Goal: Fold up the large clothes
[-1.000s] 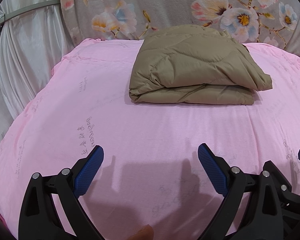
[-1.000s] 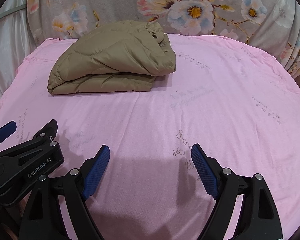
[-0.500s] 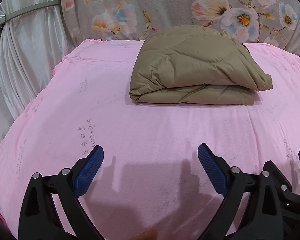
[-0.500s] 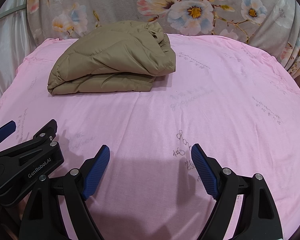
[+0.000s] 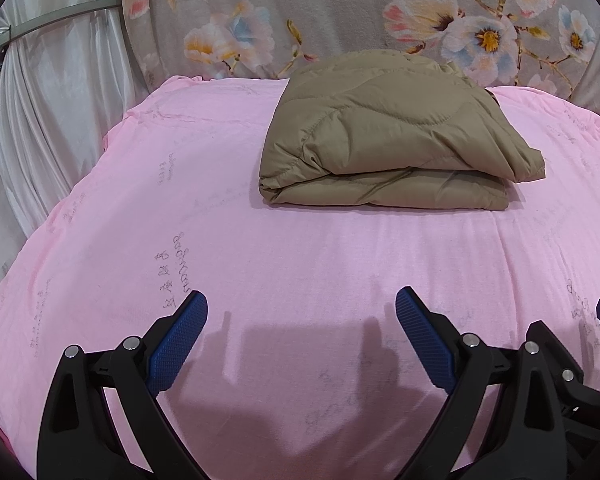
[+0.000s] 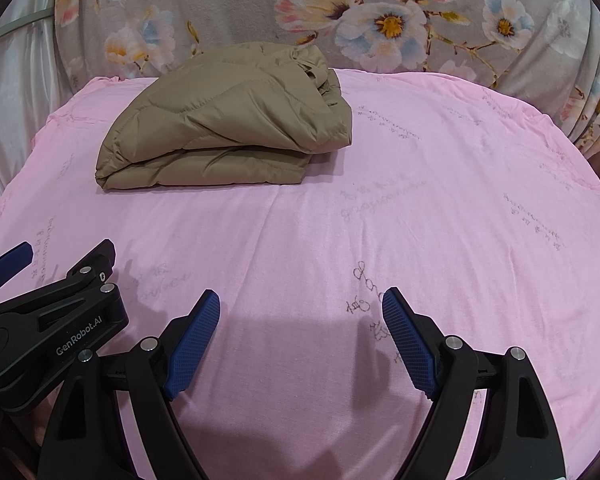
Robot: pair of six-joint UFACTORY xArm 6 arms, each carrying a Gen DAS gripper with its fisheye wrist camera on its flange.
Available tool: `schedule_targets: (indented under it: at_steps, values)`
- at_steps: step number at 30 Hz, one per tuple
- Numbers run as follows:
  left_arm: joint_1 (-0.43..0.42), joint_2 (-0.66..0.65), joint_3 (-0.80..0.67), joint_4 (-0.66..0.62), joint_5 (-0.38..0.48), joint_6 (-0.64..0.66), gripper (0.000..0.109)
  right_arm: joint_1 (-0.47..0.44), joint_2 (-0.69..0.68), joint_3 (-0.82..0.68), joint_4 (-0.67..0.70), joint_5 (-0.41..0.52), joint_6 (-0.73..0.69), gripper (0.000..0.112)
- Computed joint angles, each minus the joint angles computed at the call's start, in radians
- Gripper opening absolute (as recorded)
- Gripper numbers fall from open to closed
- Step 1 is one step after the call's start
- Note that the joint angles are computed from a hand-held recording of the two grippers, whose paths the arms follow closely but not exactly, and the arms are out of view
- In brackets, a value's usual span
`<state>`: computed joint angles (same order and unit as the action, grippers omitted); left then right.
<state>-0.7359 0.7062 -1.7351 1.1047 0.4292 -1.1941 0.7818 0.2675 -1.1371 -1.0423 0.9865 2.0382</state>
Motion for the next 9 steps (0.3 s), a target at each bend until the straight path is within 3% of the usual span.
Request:
schedule_targets:
  at_steps: [9]
  values:
    - [0.003,0.003,-0.006,-0.007,-0.002,0.019,0.090,0.002,0.000,-0.003,0.006,0.007,-0.004,0.082]
